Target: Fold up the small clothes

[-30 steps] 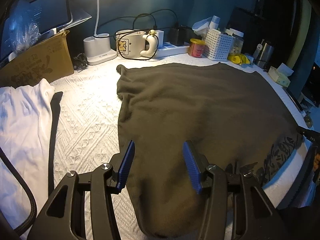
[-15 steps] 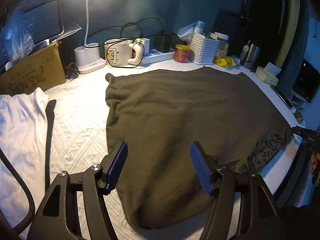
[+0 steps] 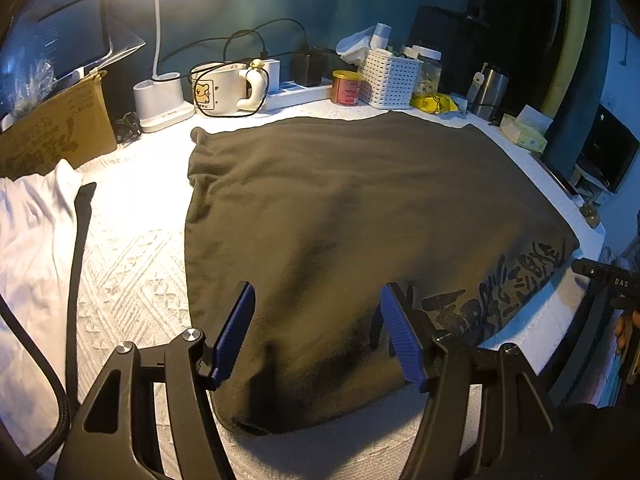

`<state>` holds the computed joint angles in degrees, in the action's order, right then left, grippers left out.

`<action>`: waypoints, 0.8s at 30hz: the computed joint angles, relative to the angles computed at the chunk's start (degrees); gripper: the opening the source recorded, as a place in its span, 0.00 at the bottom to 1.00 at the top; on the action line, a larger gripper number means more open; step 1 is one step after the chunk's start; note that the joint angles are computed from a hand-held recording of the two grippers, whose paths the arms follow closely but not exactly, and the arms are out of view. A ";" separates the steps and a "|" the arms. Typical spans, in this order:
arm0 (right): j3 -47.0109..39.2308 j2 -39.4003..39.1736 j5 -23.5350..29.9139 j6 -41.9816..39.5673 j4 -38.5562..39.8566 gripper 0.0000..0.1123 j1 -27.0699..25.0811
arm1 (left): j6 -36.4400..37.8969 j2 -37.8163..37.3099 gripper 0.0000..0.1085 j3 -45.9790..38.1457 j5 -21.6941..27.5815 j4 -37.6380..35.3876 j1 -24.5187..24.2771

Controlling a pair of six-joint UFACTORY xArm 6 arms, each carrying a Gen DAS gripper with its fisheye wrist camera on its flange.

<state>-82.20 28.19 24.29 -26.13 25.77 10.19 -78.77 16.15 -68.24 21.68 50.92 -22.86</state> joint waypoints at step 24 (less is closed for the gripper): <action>-27.28 18.94 4.29 3.32 5.03 0.75 3.46 | 5.23 5.12 0.60 -5.19 2.91 -8.12 3.80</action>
<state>-109.49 47.12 28.57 -22.81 30.81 13.65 -73.53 21.26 -73.42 24.59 42.81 -19.06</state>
